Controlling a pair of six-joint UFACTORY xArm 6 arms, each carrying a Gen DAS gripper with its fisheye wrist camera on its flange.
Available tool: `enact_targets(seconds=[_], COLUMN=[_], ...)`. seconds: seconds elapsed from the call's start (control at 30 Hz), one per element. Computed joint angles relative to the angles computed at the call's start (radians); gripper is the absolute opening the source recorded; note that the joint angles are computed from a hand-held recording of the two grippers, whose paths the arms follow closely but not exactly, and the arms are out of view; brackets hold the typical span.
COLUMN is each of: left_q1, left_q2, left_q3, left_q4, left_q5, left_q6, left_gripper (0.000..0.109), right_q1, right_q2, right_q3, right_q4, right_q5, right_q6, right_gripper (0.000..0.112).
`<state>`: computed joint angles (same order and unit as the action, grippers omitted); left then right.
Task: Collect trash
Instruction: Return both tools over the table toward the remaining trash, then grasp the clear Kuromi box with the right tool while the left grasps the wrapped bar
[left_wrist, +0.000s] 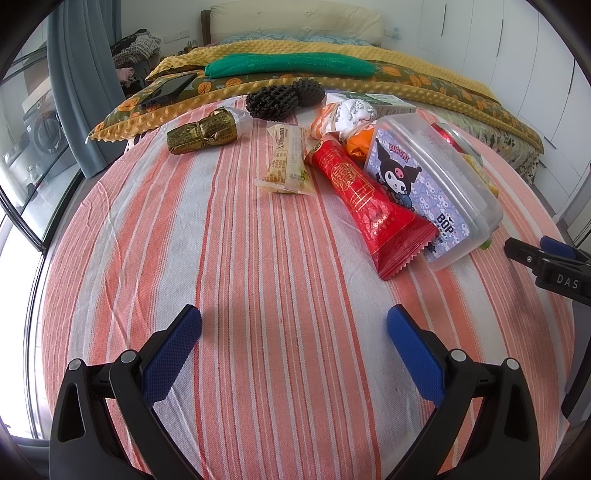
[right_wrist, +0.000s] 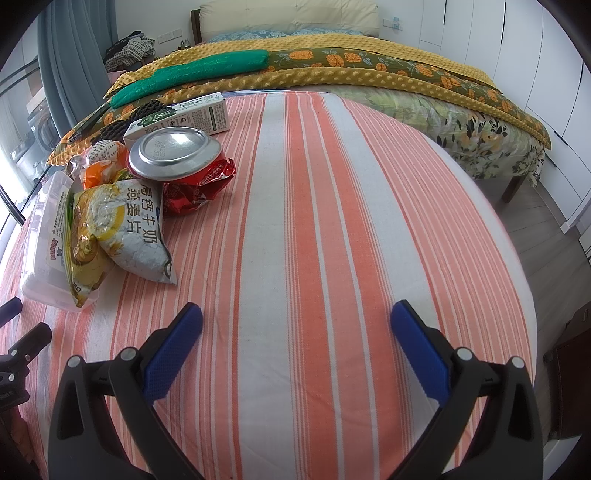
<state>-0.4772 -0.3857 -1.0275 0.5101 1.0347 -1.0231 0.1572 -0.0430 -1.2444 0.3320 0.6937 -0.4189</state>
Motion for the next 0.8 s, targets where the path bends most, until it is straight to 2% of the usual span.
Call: enact_targets(seconds=[0.13, 0.3, 0.47, 0.53, 0.67, 0.8], left_q1=[0.081, 0.215, 0.286, 0.306, 0.336, 0.355], left_q2=[-0.084, -0.044, 0.085, 0.146, 0.217, 0.242], left_q3=[0.088, 0.031, -0.083, -0.136, -0.185, -0.203], left_q4=[-0.119, -0.264, -0.347, -0.37, -0.402, -0.423], left_q5=[-0.163, -0.225, -0.257, -0.244, -0.236, -0.259], left_q6=[0.117, 0.287, 0.425, 0.465, 0.489, 0.509], left_gripper=[0.099, 0.097, 0.087, 0.081, 0.069, 0.064], right_q1=[0.0, 0.0, 0.0, 0.0, 0.001, 0.001], right_q2=[0.0, 0.0, 0.0, 0.001, 0.0, 0.003], right_q3=[-0.001, -0.001, 0.0, 0.0, 0.001, -0.002], right_q4=[0.0, 0.0, 0.0, 0.001, 0.0, -0.003], right_q5=[0.0, 0.0, 0.0, 0.0, -0.001, -0.001], right_q6=[0.0, 0.0, 0.0, -0.001, 0.0, -0.001], right_gripper=[0.098, 0.098, 0.098, 0.098, 0.098, 0.098])
